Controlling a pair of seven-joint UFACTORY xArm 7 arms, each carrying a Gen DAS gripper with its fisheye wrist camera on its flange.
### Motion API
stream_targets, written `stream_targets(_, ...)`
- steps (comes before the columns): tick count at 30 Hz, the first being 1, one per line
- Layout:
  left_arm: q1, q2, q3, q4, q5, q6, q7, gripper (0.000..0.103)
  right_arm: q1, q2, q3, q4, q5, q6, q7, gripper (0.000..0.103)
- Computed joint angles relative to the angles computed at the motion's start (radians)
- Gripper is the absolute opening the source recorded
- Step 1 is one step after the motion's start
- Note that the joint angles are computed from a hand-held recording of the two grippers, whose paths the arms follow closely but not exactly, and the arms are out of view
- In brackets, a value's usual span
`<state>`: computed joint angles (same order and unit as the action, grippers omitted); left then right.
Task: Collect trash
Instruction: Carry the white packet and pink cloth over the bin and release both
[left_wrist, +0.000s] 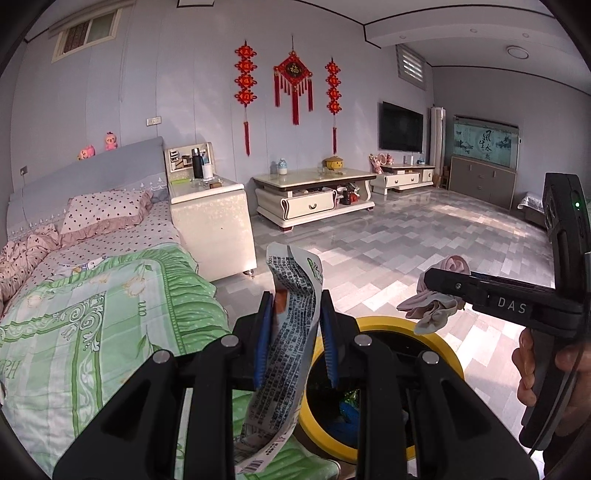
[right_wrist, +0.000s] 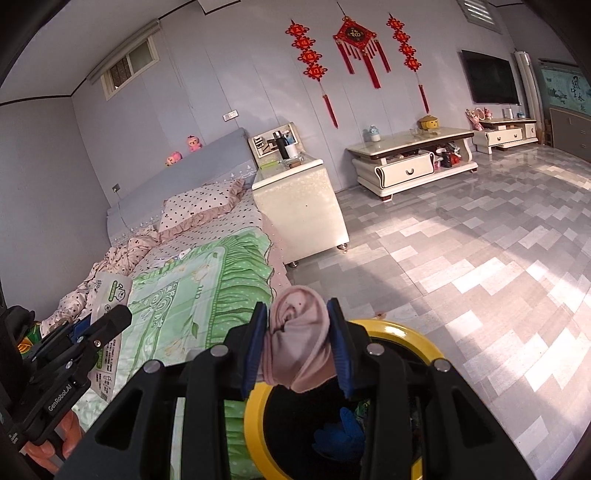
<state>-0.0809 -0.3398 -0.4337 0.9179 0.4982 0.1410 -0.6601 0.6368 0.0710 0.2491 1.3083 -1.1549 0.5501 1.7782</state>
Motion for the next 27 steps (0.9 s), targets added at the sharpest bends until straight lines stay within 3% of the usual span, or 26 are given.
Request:
stream_targets(3, 0.010, 0.059, -0.025, 0.032, 0.021, 0.011, -0.029, 0.024, -0.007, 0.007, -0.005, -0.011, 0.026, 0.005, -0.013, 0.032)
stream_targets(12, -0.104, 0.236, 0.072, 0.088, 0.050, 0.013, -0.075, 0.024, -0.013, 0.046, -0.032, -0.018, 0.100, 0.020, -0.072, 0.032)
stream_targets(20, -0.258, 0.313, 0.221, 0.098, -0.341, 0.010, 0.232, 0.025, -0.013, 0.048, -0.052, -0.038, 0.126, 0.005, -0.068, 0.035)
stream_targets(24, -0.286, 0.302, 0.244, 0.082, -0.490, 0.006, 0.339, 0.043, -0.014, 0.035, -0.045, -0.044, 0.144, 0.036, -0.069, 0.037)
stream_targets(27, -0.293, 0.283, 0.251, 0.067, -0.560, 0.004, 0.386, 0.048, -0.016, 0.019, -0.037, -0.052, 0.150, 0.058, -0.053, 0.038)
